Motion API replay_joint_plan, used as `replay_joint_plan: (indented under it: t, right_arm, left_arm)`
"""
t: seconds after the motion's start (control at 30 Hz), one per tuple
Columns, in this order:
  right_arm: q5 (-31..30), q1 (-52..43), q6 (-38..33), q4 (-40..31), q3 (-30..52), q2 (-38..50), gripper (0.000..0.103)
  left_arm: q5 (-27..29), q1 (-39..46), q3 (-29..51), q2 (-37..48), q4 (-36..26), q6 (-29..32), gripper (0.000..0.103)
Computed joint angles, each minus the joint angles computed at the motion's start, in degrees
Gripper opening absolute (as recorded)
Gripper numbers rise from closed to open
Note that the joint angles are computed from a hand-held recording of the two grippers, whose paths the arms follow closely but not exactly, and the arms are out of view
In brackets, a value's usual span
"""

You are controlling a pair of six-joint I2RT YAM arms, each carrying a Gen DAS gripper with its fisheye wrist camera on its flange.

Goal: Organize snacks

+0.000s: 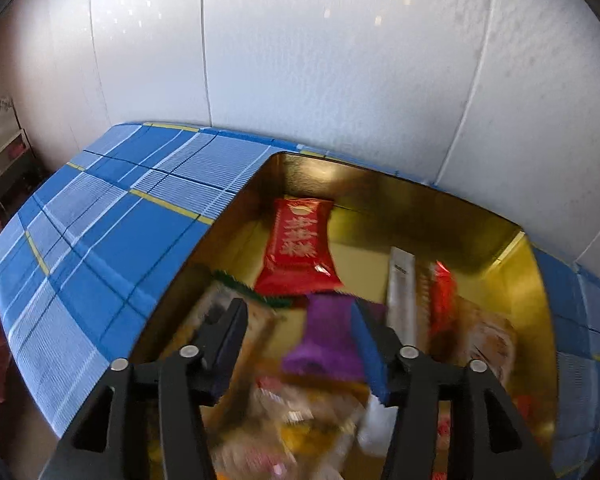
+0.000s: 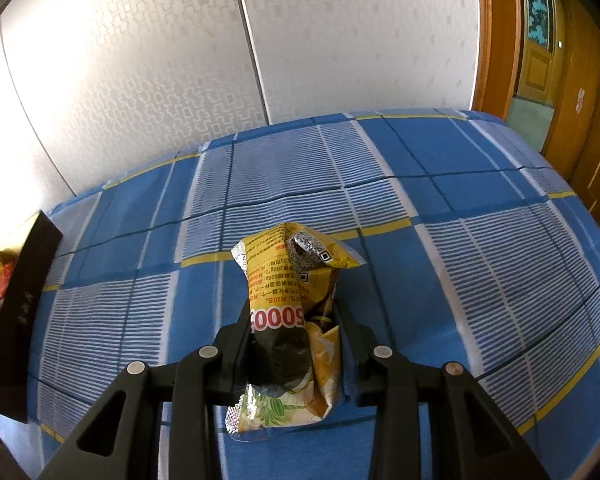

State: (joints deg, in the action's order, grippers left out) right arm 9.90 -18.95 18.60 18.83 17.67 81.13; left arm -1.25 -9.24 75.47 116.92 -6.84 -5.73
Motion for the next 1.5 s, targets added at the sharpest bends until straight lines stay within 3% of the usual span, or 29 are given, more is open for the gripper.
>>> replay_joint_plan:
  t: [0.1, 0.23, 0.3, 0.47, 0.67, 0.8, 1.03, 1.5]
  right_arm:
    - [-2.7, 0.0, 0.9, 1.1, -0.4, -0.1, 0.036]
    - [-3.4, 2.5, 1.8, 2.9, -1.2, -0.7, 0.036]
    - [-2.9, 4.4, 1.9, 4.0, -1.7, -1.6, 0.036]
    - [-2.4, 9.7, 2.1, 6.9, -1.2, -1.1, 0.036]
    - [1.1, 19.1, 4.0, 3.5, 4.2, 1.4, 0.036]
    - [4.5, 26.9, 4.8, 0.2, 9.7, 4.1, 0.036]
    - [8.7, 36.5, 4.7, -6.6, 21.1, 10.0, 0.036]
    - [9.9, 43.0, 3.0, -19.7, 44.8, 25.6, 0.036]
  left_arm:
    - [-0.3, -0.5, -8.2, -4.4, 7.0, 1.1, 0.065]
    - [0.7, -0.6, -15.5, -8.8, 12.9, 3.6, 0.065]
    - [1.1, -0.8, -18.4, -10.7, 14.6, 3.8, 0.070]
    - [0.0, -2.5, -21.5, -12.1, 16.4, 6.3, 0.071]
    - [0.1, -3.9, -22.1, -11.9, 16.5, 8.9, 0.076]
    - [0.1, -3.4, -22.6, -12.5, 16.6, 8.5, 0.083]
    - [0.5, -2.4, -23.9, -13.8, 17.1, 9.5, 0.083]
    - [4.6, 1.4, -24.5, -15.8, 15.9, 8.6, 0.087]
